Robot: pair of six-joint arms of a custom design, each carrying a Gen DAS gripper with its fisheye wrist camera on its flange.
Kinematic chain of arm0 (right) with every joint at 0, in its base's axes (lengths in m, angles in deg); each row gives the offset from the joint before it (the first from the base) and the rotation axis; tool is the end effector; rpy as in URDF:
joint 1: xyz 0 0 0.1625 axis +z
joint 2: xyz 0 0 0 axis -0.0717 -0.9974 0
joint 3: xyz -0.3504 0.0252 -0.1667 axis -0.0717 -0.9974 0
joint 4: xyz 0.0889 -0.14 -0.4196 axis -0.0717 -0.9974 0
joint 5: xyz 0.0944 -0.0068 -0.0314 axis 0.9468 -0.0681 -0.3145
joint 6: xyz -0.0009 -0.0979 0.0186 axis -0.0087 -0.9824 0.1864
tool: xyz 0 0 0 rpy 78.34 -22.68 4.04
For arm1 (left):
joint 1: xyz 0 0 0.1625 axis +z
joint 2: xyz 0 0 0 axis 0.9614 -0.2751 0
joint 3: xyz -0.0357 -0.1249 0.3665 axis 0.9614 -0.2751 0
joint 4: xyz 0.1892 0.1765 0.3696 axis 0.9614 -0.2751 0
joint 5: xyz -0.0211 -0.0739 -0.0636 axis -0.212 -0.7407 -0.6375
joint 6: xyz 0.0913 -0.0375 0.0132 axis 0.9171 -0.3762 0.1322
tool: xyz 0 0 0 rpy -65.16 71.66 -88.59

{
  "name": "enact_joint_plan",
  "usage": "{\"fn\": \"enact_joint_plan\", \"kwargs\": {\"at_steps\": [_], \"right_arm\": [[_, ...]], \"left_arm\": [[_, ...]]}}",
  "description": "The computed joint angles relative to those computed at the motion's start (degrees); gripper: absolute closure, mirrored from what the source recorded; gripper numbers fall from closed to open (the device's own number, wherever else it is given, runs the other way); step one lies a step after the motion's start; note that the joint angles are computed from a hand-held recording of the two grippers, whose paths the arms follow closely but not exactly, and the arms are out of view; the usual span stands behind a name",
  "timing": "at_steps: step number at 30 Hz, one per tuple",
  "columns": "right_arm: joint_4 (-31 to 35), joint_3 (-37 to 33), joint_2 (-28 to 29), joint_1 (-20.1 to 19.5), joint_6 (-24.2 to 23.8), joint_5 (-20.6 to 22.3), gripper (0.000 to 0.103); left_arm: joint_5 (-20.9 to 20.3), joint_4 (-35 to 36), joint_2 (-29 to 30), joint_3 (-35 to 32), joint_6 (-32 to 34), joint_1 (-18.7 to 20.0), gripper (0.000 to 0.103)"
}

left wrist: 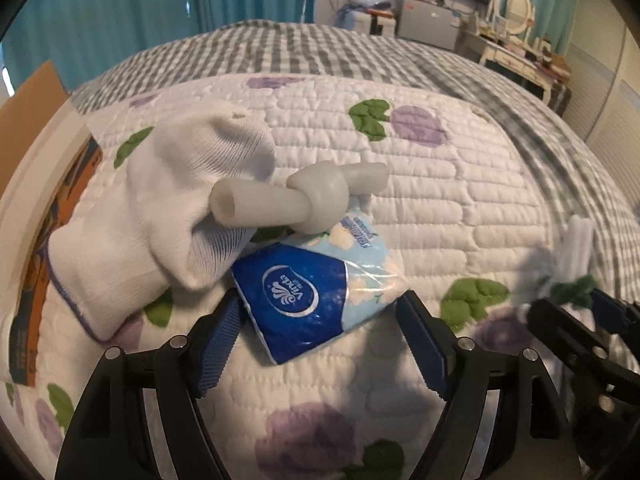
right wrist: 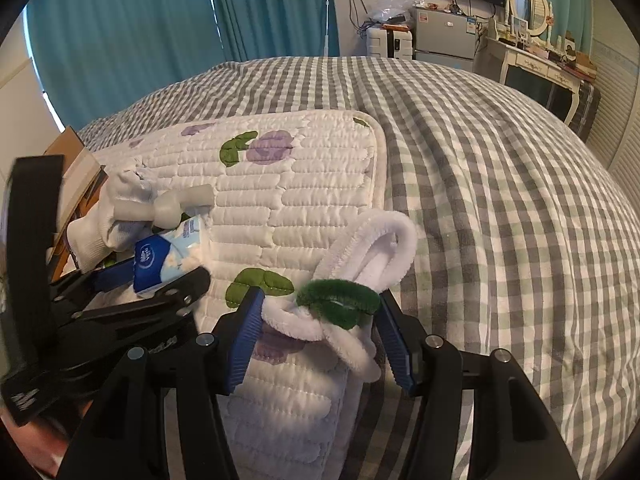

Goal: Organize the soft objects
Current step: 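Grasp the blue Vinda tissue pack with the left gripper while the right holds the loop, then carry the loop and tissue pack into the box and open both grippers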

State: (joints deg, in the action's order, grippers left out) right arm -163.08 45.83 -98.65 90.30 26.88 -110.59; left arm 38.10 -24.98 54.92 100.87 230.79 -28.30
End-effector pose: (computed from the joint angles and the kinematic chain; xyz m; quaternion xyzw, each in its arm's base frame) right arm 0.0463 -0.5177 0.2341 0.0066 -0.8649 0.3744 0.3343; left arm -0.3051 -0.5996 -0.0689 0.2768 0.8886 -0.2224 0.2903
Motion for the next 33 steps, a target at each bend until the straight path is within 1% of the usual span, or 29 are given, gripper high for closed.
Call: {"fn": "enact_joint_plan", "kwargs": {"at_steps": [1,4,6,9,12,17,20,21,23,28,33], "right_arm": [[0.1,0.08,-0.13,-0.04,0.09,0.05,0.047],[0.18,0.44,-0.45,0.18,0.05,-0.27,0.047],[0.2,0.75,-0.81,0.55,-0.02,-0.79,0.047],[0.54,1.21,-1.71,1.34,0.47,-1.32,0.047],[0.89,1.58,-2.59,2.82,0.75,-2.5,0.047],[1.67,2.15,-3.82,6.18,1.63,-5.03,0.047],[2.56,2.61,-4.61,8.47,2.7,-6.89,0.047],[2.86,2.7,-4.81,9.29,3.15,-7.5,0.047],[3.15,2.84,-5.0,11.05,3.94,-9.02,0.047],[3.91,3.26,-5.0,15.87,6.35,-12.08,0.047],[5.26,1.5,-2.96,21.26,7.35,-16.4,0.047]], "left_arm": [[0.15,0.26,0.44,-0.82,0.76,0.08,0.024],[1.68,-0.29,-0.83,0.43,3.27,0.44,0.03],[2.27,-0.43,-1.79,1.54,4.22,0.42,0.041],[4.07,0.19,-3.97,3.82,5.05,0.8,0.051],[5.46,0.49,-6.63,6.95,4.43,0.7,0.057],[7.47,0.45,-11.37,12.9,4.45,-0.28,0.063],[8.39,-0.42,-15.11,17.76,6.26,-1.14,0.066],[8.29,-0.82,-16.34,19.33,6.85,-1.51,0.068],[8.24,-1.23,-18.25,21.72,7.96,-2.03,0.07],[8.29,-1.84,-23.84,27.02,10.04,-2.91,0.071],[7.89,-3.61,-30.53,30.93,14.39,-3.97,0.072]]}}
